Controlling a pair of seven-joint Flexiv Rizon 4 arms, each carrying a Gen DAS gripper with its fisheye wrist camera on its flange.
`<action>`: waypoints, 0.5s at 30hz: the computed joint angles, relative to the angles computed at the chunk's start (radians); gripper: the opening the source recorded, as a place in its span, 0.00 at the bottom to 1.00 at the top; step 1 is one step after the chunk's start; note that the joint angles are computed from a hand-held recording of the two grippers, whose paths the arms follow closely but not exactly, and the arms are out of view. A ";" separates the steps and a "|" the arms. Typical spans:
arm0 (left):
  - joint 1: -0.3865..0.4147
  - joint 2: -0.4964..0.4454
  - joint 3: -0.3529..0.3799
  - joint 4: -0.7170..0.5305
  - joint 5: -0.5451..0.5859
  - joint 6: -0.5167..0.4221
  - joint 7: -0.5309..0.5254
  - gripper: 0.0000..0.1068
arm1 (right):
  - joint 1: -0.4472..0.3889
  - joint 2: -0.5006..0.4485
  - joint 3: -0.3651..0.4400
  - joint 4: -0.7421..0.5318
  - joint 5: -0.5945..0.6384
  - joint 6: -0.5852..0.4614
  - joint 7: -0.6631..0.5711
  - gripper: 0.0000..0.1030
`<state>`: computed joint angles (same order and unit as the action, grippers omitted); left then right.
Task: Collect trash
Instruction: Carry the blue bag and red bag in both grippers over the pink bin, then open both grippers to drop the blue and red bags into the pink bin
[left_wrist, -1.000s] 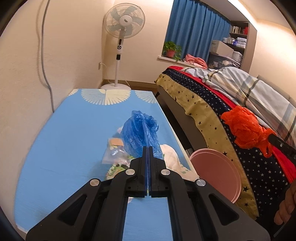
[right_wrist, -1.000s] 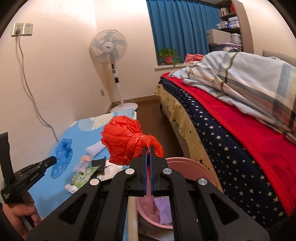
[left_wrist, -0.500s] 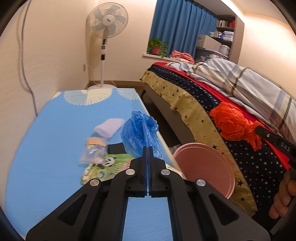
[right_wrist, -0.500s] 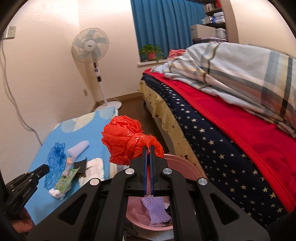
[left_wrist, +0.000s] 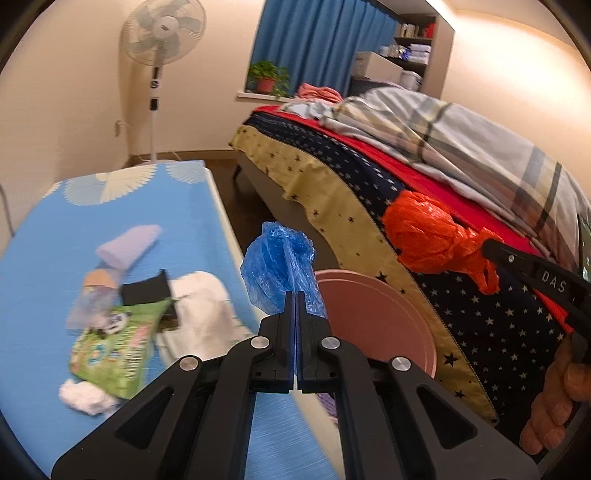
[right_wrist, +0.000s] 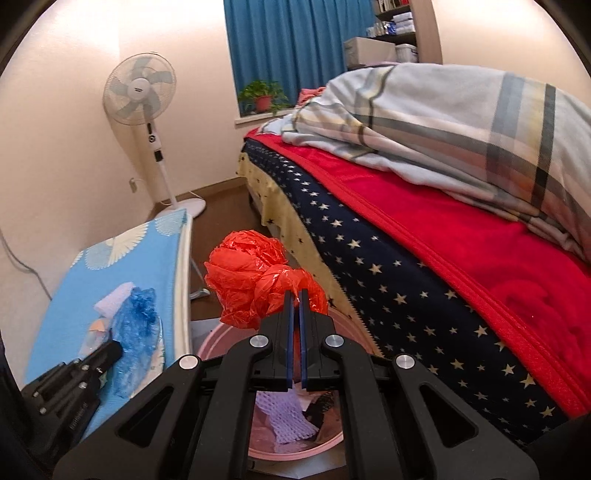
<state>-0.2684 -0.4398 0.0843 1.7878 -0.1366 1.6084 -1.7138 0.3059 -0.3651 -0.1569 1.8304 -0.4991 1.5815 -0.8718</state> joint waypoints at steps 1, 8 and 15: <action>0.001 -0.008 -0.006 -0.009 0.000 -0.003 0.003 0.00 | 0.016 0.000 -0.023 0.004 -0.010 0.001 0.012 0.02; 0.027 -0.056 -0.066 -0.051 -0.023 -0.017 0.037 0.00 | 0.104 -0.007 -0.162 0.026 -0.094 0.016 0.108 0.02; 0.043 -0.083 -0.104 -0.076 -0.043 -0.037 0.072 0.00 | 0.090 -0.020 -0.156 0.009 -0.124 -0.010 0.146 0.03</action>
